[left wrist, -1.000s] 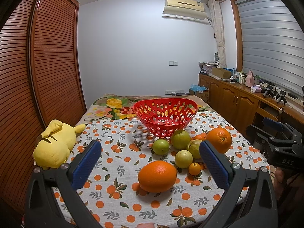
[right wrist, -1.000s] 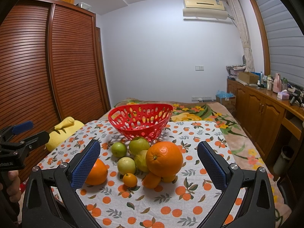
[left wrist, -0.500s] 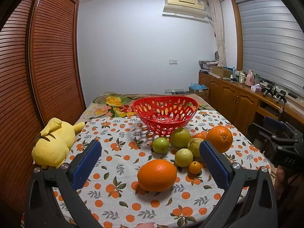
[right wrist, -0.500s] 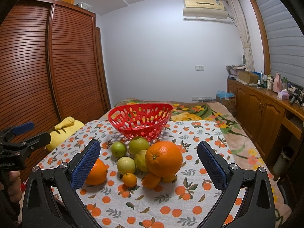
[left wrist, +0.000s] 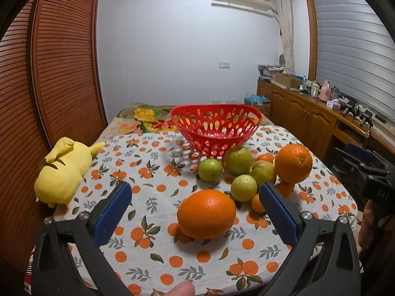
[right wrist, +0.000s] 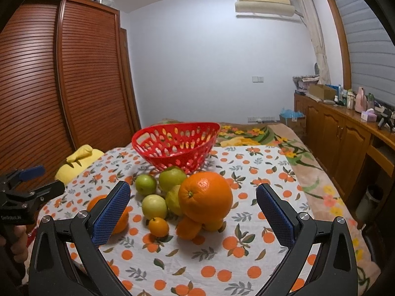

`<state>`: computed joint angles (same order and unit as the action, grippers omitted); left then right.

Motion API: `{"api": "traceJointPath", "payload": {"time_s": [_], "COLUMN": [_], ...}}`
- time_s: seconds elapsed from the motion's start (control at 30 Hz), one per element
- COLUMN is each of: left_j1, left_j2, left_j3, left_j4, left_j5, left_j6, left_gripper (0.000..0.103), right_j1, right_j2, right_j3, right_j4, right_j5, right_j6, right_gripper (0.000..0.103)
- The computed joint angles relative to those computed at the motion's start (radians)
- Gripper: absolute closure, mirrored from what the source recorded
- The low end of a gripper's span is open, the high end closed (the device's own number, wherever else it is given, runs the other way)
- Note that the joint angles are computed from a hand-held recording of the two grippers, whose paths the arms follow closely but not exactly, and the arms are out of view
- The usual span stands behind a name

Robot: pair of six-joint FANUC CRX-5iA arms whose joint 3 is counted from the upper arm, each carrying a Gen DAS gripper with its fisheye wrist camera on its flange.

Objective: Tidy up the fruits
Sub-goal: 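Grasp a large orange with the left gripper while the right gripper grasps another large orange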

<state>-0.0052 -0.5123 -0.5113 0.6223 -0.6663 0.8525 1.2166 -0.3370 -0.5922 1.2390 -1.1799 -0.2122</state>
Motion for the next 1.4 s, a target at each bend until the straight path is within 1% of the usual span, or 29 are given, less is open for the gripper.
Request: {"api": "traceJointPath", "payload": {"time_s": [0.13, 0.33, 0.5, 0.63, 0.7, 0.83, 0.93, 1.17, 1.3, 1.4], "left_j1": [-0.002, -0.004, -0.015, -0.023, -0.030, -0.031, -0.034, -0.042, -0.038, -0.040], "left_j2": [0.022, 0.056, 0.111, 0.153, 0.169, 0.202, 0.214, 0.243, 0.263, 0.275], "left_j3": [0.002, -0.008, 0.014, 0.023, 0.016, 0.019, 0.020, 0.035, 0.045, 0.044], "left_j4": [-0.010, 0.019, -0.005, -0.001, 0.015, 0.018, 0.020, 0.008, 0.018, 0.030], "left_j5": [0.001, -0.004, -0.027, -0.036, -0.024, -0.035, -0.038, -0.055, -0.080, -0.081], "left_j6": [0.003, -0.048, -0.041, -0.050, -0.066, -0.056, -0.051, -0.045, -0.039, -0.047], "left_gripper": [0.000, 0.000, 0.000, 0.000, 0.000, 0.000, 0.000, 0.000, 0.000, 0.001], "right_j1": [-0.016, -0.047, -0.097, -0.142, -0.160, -0.198, -0.222, -0.248, -0.260, -0.266], "right_j2": [0.000, -0.001, 0.007, 0.005, 0.008, 0.016, 0.034, 0.072, 0.089, 0.098], "right_j3": [-0.008, -0.026, -0.031, -0.031, -0.027, -0.015, 0.004, 0.038, 0.052, 0.056], "right_j4": [-0.010, -0.014, -0.038, -0.072, -0.086, -0.122, -0.157, -0.216, -0.240, -0.252], "right_j5": [0.018, 0.058, 0.118, 0.185, 0.210, 0.267, 0.298, 0.316, 0.320, 0.327], "right_j6": [0.000, 0.011, 0.047, 0.085, 0.106, 0.159, 0.203, 0.283, 0.309, 0.318], "right_gripper": [0.000, 0.000, 0.000, 0.000, 0.000, 0.000, 0.002, 0.002, 0.002, 0.005]}}
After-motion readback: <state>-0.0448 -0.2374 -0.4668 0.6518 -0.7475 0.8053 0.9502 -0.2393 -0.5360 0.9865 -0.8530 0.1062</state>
